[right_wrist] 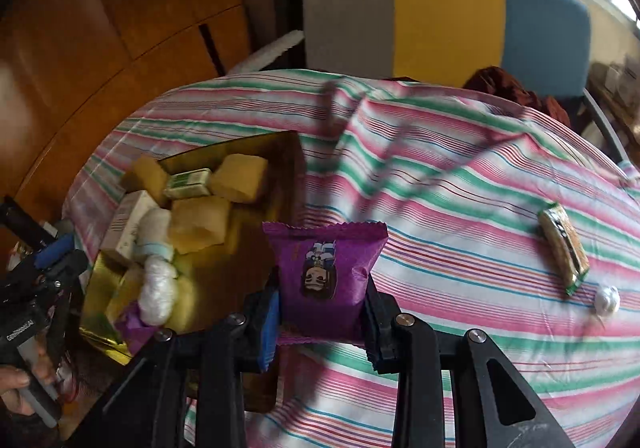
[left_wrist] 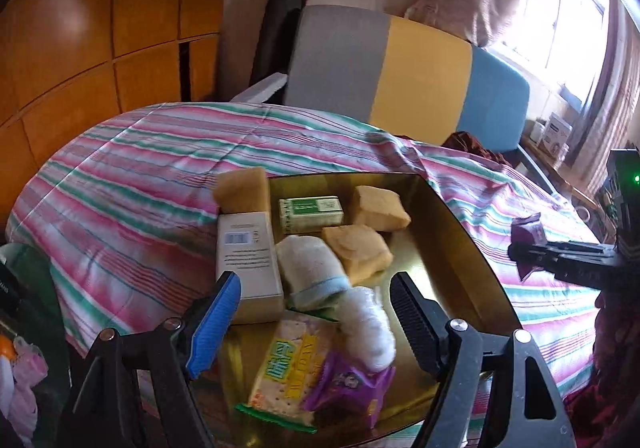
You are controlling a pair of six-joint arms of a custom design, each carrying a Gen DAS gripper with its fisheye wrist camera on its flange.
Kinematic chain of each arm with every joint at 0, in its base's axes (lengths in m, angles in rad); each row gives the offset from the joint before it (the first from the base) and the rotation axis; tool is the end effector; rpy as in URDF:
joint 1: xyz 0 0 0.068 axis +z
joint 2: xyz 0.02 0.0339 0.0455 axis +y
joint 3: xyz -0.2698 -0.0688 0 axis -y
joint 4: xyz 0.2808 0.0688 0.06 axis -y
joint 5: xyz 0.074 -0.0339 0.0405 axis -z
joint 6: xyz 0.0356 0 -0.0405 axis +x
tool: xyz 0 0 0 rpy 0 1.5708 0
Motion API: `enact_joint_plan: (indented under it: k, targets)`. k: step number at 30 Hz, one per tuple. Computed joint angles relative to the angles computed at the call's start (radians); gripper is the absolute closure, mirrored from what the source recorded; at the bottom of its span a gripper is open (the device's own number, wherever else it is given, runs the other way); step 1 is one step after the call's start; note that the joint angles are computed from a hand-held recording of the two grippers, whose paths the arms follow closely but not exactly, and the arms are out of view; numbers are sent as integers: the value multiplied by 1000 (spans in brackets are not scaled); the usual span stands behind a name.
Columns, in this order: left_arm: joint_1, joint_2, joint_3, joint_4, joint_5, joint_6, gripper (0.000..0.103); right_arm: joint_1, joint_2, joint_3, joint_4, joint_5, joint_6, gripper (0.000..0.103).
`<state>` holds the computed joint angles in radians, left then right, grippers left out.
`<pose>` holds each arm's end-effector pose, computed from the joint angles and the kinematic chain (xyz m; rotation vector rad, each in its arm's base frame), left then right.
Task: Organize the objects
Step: 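Carry the purple snack pack into the gold tray and open the right gripper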
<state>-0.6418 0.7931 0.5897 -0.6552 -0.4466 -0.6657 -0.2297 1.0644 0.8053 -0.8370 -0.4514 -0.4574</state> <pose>0.1591 -0.0997 0.2275 -0.2233 2.3139 -0.1064 0.2220 -0.0360 0.2412 -0.4268 2.4961 0.3406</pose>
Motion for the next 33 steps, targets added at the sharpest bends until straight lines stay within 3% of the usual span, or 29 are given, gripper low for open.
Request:
enact_joint_plan:
  k: [7,14,20,27,33]
  targets:
    - [115,-75,-32,-38,52,22,25,364,29,-69,123,118,208,68]
    - [144,-75,-58,-24,93,33,25,564,242,-74,282,249,340,68]
    - [130,-56,-59,-22,82,26,25,580,285,-86,319,187,358,65]
    - [71,-32,-43,-32,35,8,25,513,198,-123,304,132,356,43]
    - [5,-9,-20,-48,-16,-7,25,484,65,-138,246,119,360,32]
